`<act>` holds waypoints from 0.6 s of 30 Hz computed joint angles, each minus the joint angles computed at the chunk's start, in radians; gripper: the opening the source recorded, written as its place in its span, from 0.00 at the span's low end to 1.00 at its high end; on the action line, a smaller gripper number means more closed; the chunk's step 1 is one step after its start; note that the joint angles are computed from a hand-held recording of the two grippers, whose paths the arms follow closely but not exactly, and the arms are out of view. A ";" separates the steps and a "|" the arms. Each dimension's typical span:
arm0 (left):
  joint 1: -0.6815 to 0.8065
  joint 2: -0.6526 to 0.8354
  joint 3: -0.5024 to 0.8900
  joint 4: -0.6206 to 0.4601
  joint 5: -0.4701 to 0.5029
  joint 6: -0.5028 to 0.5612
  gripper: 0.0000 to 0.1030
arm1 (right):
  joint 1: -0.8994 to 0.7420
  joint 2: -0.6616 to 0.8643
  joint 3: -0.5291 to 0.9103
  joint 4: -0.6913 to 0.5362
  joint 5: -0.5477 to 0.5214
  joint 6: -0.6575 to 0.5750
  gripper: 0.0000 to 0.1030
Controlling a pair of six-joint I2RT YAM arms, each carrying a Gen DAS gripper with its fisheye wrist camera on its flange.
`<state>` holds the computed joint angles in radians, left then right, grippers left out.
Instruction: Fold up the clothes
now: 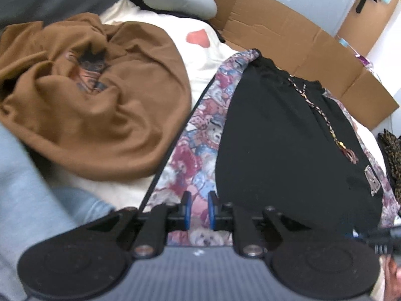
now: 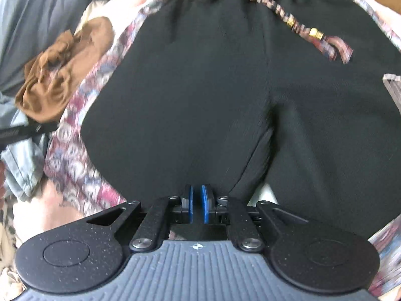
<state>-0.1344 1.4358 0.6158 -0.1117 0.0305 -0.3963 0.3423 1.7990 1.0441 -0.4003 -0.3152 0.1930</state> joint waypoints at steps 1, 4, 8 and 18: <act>-0.004 0.028 0.006 0.026 -0.003 -0.003 0.13 | 0.011 -0.009 -0.016 0.008 0.000 0.004 0.06; -0.006 0.116 0.053 0.081 -0.003 0.009 0.13 | 0.025 -0.019 -0.038 0.005 -0.023 0.011 0.06; -0.009 0.227 0.136 0.143 0.002 0.034 0.13 | 0.033 -0.040 -0.071 -0.002 -0.038 0.024 0.08; -0.012 0.555 0.505 0.106 -0.024 0.126 0.14 | 0.062 -0.060 -0.101 -0.051 -0.096 0.004 0.10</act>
